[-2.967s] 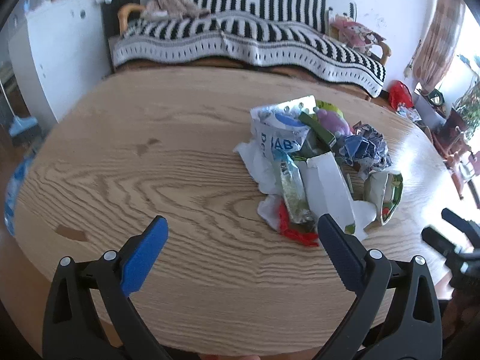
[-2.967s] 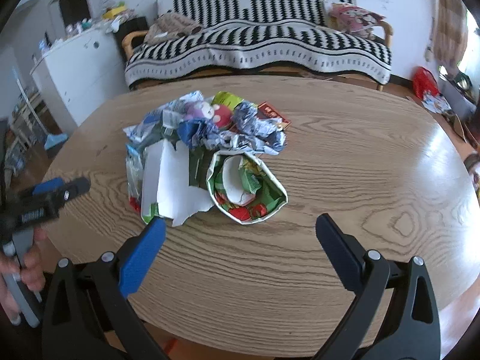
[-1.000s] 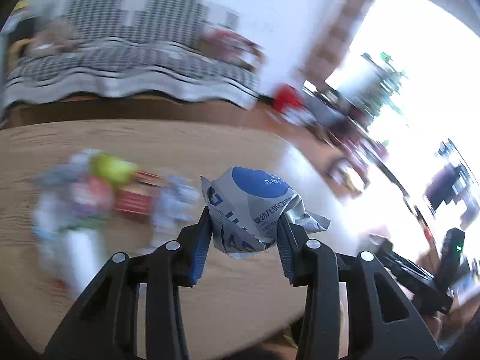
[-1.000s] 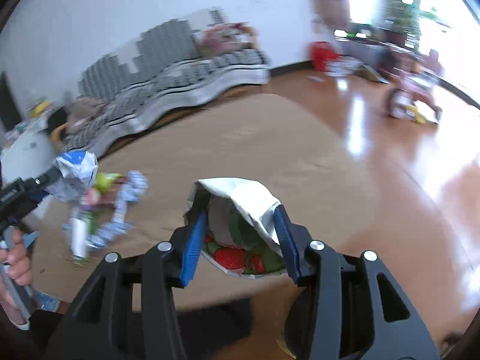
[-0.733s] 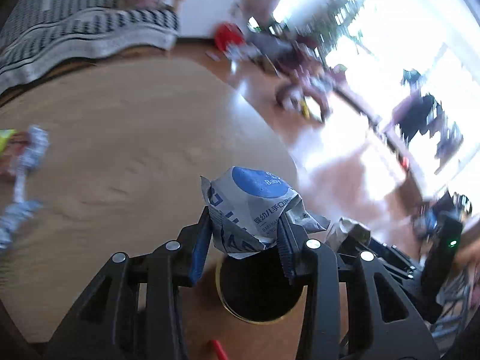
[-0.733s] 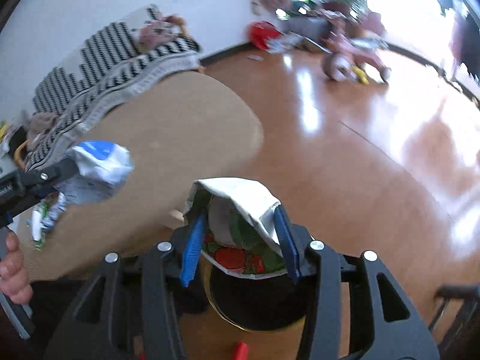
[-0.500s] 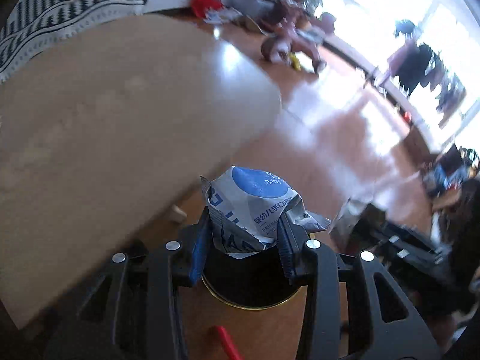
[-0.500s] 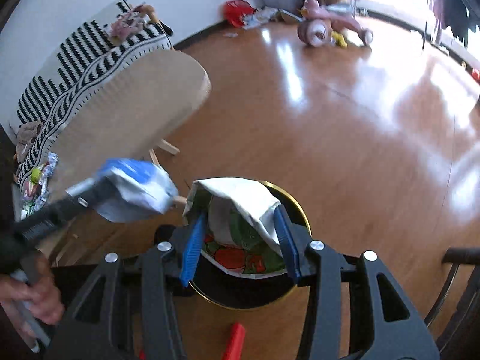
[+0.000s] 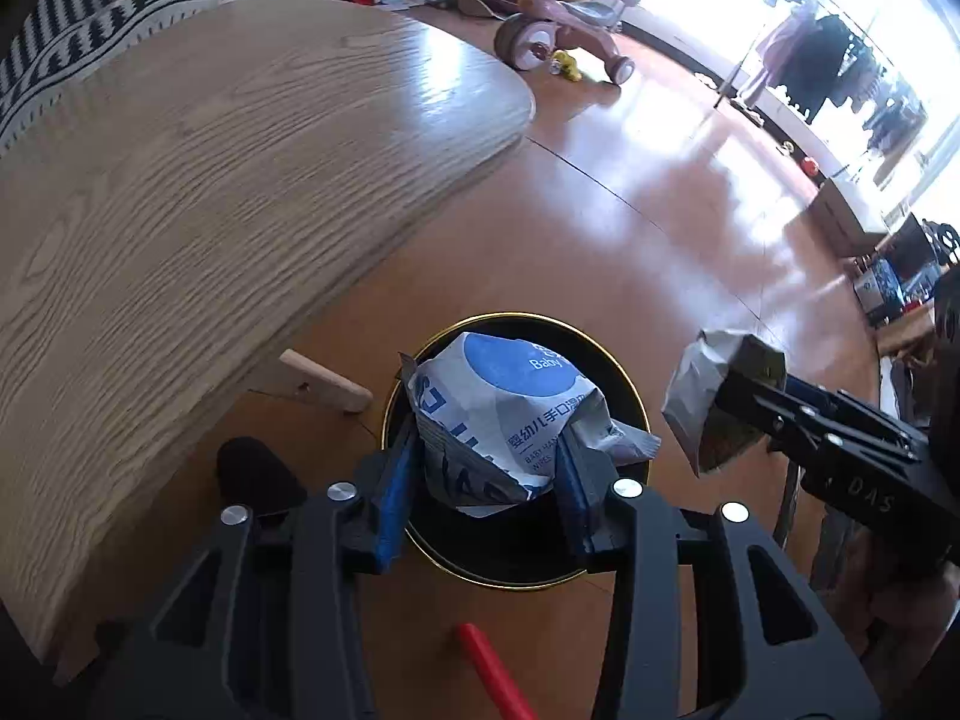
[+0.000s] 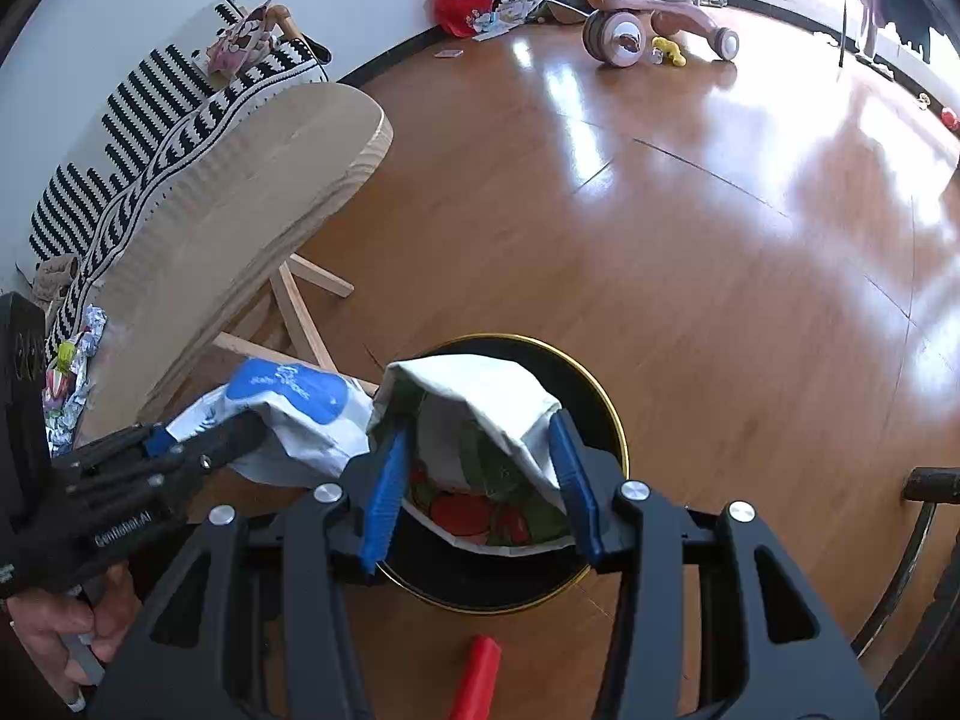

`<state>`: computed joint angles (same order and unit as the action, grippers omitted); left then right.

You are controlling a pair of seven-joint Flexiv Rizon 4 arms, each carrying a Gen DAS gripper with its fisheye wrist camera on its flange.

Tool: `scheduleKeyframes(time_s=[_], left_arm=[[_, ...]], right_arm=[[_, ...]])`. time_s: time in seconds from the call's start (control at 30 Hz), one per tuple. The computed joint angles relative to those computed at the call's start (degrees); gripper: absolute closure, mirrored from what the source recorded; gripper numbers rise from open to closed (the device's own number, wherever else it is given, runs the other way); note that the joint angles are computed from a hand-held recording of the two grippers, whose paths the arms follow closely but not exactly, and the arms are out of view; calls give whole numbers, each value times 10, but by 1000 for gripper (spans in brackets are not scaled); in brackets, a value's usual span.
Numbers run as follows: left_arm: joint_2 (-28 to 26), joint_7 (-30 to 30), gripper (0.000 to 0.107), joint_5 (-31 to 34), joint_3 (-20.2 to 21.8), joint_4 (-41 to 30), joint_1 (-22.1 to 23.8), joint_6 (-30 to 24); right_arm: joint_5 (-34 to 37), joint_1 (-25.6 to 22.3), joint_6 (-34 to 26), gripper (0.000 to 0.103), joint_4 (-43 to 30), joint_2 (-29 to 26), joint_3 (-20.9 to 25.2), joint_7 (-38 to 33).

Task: Collect trash
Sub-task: 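Open both grippers to drop the bags into the bin, then grasp the clear plastic strip with the left gripper while the right grasps the white paper box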

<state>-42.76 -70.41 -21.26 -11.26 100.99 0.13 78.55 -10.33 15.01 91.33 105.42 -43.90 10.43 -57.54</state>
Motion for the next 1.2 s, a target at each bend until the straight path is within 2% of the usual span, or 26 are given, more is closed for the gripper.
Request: scheduleKeyframes(time_s=[0.03,0.07,0.1,0.13,0.33,0.5,0.57,0.63,0.67,0.73,0.83,0.9,1.0,1.13,1.17,1.2], left_arm=[[-2,-2,59,4,5,-6,-7,-3],[-2,-1,42,7,7,-8,-9,-9],[-1,-1,32,9,9,-6,-11,-5],[1,-3,26,10,10,-2,-13,6],[9,-15,26,16,14,5,-16,14],[47,-9,24,-4,-19,46,23,38],[63,5,23,-27,-58,62,63,59],[91,28,22,-58,-116,95,129,87],[106,33,21,-67,-131,109,152,100],[139,-9,18,-23,-159,135,220,123],[188,59,16,-107,-242,203,338,192],[212,37,15,-84,-245,230,392,207],[242,15,15,-69,-182,261,424,209],[247,-5,15,-53,-129,285,483,206],[248,-11,15,-51,-126,291,503,201],[244,-20,15,-52,-115,292,516,193]], right_arm=[[0,-2,-1,55,-2,0,2,-1],[1,-4,-4,47,-4,0,4,-1],[3,-8,-7,38,-6,-1,8,0],[6,-6,-3,22,-6,0,6,4],[8,5,9,22,0,6,-9,15],[3,16,-2,22,-10,16,-16,22],[-5,36,-4,21,-22,21,-28,26],[-14,51,-9,19,-43,23,-31,27],[-21,63,-12,18,-61,21,-32,26],[-34,79,-22,17,-94,14,-28,22],[-52,98,-60,17,-178,-14,7,2],[-62,117,-94,17,-245,-42,36,-24],[-69,158,-155,17,-353,-91,72,-74],[-59,224,-252,17,-516,-168,108,-159],[-84,238,-278,17,-563,-195,128,-167],[-72,253,-305,17,-600,-212,135,-194]])
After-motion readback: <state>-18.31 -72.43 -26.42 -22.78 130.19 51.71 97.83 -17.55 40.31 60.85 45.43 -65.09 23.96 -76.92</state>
